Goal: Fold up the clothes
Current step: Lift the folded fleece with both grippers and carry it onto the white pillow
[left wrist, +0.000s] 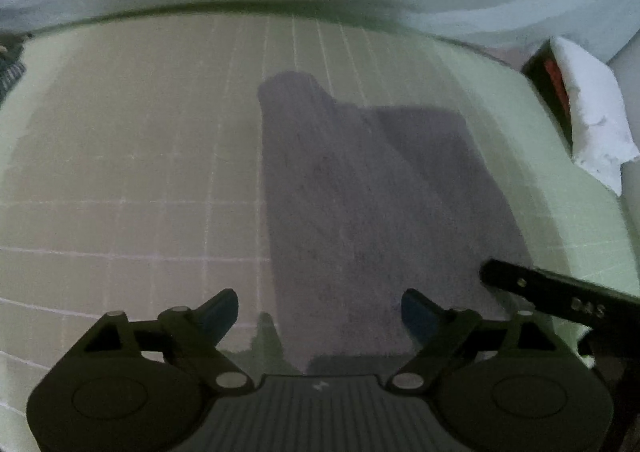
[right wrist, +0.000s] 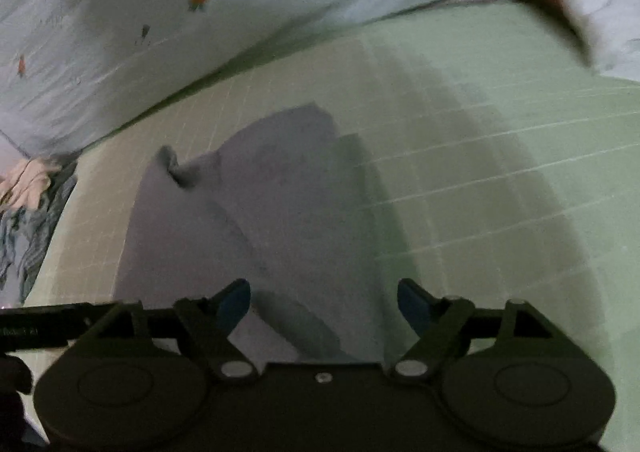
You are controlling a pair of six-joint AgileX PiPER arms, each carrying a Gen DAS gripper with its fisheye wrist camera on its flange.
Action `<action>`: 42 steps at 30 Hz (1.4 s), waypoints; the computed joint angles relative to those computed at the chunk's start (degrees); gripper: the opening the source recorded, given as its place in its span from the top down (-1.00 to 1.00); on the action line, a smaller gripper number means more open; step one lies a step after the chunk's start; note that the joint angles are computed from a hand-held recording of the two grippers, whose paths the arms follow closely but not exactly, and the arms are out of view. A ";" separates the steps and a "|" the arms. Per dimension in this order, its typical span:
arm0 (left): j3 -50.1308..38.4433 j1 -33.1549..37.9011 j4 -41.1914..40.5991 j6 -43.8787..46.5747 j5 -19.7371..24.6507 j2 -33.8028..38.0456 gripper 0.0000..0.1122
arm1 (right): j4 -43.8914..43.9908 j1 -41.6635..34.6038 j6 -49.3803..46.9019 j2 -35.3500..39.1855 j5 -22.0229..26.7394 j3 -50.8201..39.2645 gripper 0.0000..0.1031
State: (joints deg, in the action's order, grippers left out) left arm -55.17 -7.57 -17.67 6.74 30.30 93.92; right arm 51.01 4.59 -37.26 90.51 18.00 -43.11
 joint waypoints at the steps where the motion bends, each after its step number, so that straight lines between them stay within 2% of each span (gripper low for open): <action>1: -0.28 -0.16 -0.23 -0.04 -0.16 0.96 -0.59 | 0.11 0.30 -0.36 1.25 0.04 -0.69 -0.59; 4: -0.30 1.10 -5.91 4.13 0.19 2.74 -0.59 | 0.16 1.20 -1.03 4.82 0.20 -2.74 -0.61; 7: -0.36 3.58 -15.95 14.62 1.84 4.58 -0.49 | 1.30 2.71 0.22 5.06 -1.42 -1.99 -0.65; 9: -0.24 4.21 -18.79 17.30 2.16 5.18 -0.15 | 1.30 3.48 2.97 5.31 -2.40 -2.02 -0.63; 11: 0.37 4.93 -21.91 20.62 2.11 5.18 0.02 | 1.97 4.04 5.06 5.57 -2.91 -2.08 -0.30; 12: 0.84 5.76 -24.38 23.38 2.66 4.99 0.21 | 5.13 3.18 3.40 5.75 -0.61 -2.26 0.25; 13: 1.17 7.00 -27.05 25.90 3.90 4.66 0.29 | 7.29 2.11 2.19 6.16 2.13 -2.58 0.56; 14: 0.81 8.56 -29.49 27.84 6.44 4.32 0.49 | 9.64 1.51 1.06 6.12 3.34 -2.31 0.59; 15: -0.08 10.20 -30.96 28.87 9.90 3.63 0.56 | 11.80 1.08 -0.05 5.38 3.80 -1.61 0.66; 16: -0.99 11.85 -32.39 29.73 13.41 2.77 0.58 | 15.91 -0.08 -2.72 3.96 4.86 -0.40 0.69; 19: -3.63 17.32 -38.92 33.65 25.10 -1.77 0.60 | 31.62 -6.19 -7.62 -6.46 10.54 6.69 0.71; 20: -4.33 17.95 -40.16 34.39 27.57 -2.17 0.60 | 34.11 -8.17 -7.55 -11.58 11.68 9.24 0.71; 22: -5.41 17.26 -41.39 33.85 30.79 -2.00 0.62 | 32.20 -10.67 -4.95 -20.12 11.76 12.21 0.71; 24: -5.39 14.16 -41.24 34.22 29.89 -1.75 0.62 | 24.57 -13.15 4.28 -23.96 12.47 13.07 0.71; 28: -6.74 9.45 -42.86 31.99 30.41 0.60 0.62 | 16.05 -17.16 12.87 -29.63 12.53 14.64 0.71; 33: -10.88 1.21 -44.66 29.44 27.06 2.40 0.62 | 17.65 -31.05 7.40 -31.00 20.98 14.17 0.71; 35: -13.56 -2.79 -45.27 27.52 24.84 3.75 0.62 | 18.33 -36.31 3.72 -29.26 24.13 12.37 0.71; 38: -23.05 -10.79 -46.10 22.12 20.47 9.43 0.62 | 22.39 -46.29 -4.72 -22.99 30.50 8.15 0.71; 42: -42.80 -21.05 -42.67 12.66 14.36 20.09 0.63 | 25.26 -57.35 -13.00 -9.81 38.40 -4.59 0.71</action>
State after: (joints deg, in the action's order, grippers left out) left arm -97.97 -28.61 -60.34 19.39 44.65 114.02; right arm 76.27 -52.76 -50.26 80.71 56.40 -47.70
